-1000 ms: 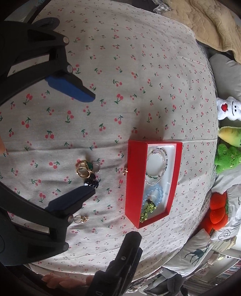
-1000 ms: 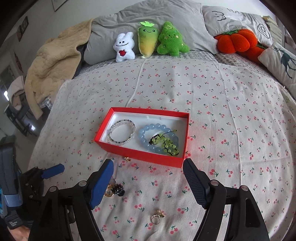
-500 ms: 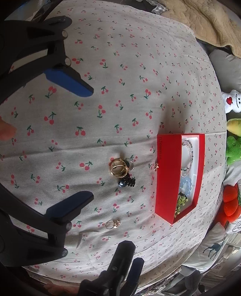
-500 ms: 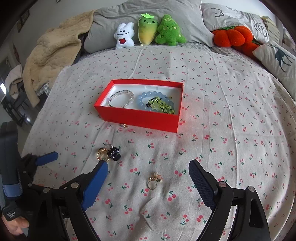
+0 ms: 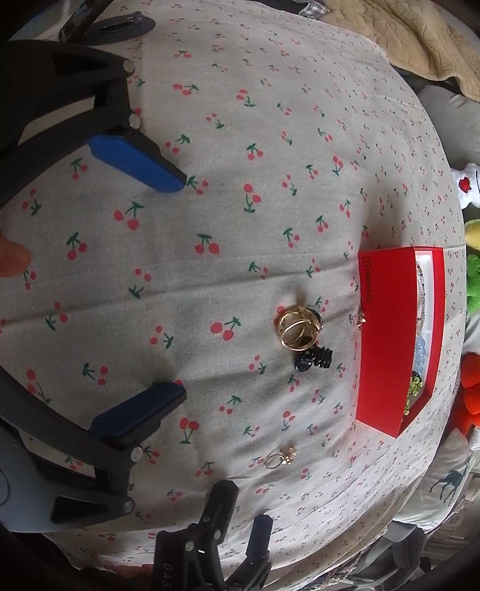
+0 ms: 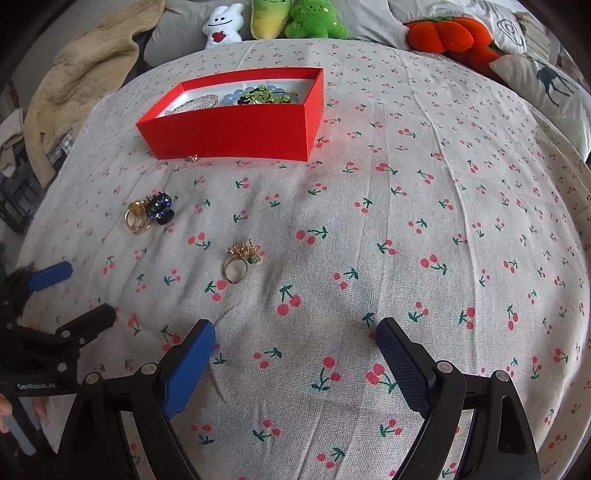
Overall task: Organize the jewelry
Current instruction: 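Move both grippers toward the gold rings and black hair clip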
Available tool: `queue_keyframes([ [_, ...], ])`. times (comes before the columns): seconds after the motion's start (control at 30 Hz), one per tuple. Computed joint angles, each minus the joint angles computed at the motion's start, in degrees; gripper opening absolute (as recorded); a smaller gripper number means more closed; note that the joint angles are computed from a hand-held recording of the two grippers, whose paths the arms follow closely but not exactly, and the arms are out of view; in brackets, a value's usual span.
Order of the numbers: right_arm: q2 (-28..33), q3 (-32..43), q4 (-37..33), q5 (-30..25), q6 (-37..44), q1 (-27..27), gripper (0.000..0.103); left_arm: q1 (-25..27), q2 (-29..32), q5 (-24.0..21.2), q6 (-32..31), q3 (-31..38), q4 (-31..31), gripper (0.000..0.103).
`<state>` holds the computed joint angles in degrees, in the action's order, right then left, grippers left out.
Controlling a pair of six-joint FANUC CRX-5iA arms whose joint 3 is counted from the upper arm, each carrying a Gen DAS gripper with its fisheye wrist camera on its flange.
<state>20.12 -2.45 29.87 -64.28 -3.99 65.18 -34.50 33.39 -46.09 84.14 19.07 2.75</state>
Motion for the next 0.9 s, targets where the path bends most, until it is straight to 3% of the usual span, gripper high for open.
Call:
queue_keyframes([
  [0.07, 0.3, -0.1, 0.5, -0.1, 0.3, 0.2, 0.096, 0.1, -0.7, 3.1, -0.8, -1.9, 0.3, 0.103],
  [0.1, 0.5, 0.0, 0.2, 0.0, 0.6, 0.0, 0.103, 0.1, -0.9, 4.3, -1.4, -2.8, 0.4, 0.103],
  [0.4, 2.9, 2.2, 1.1, -2.4, 1.2, -0.2, 0.103, 0.0, -0.6, 5.5, -1.9, -2.5, 0.3, 0.103],
  [0.6, 2.8, 2.7, 0.4, -2.3, 2.6, -0.6, 0.103, 1.3, -0.1, 7.9, -11.8, -3.8, 8.0, 0.102],
  [0.63, 2.8, 2.8, 0.2, -2.4, 2.8, -0.6, 0.103, 1.4, -0.2, 8.9, -12.4, -4.4, 9.2, 0.099],
  [0.8, 2.5, 2.9, -0.7, -1.8, 3.7, -1.1, 0.103, 1.5, 0.5, 11.9, -18.0, -5.3, 15.3, 0.065],
  [0.9, 2.2, 2.7, -0.7, -1.3, 4.2, -1.3, 0.103, 1.6, 1.4, 12.2, -21.1, -4.9, 19.3, 0.06],
])
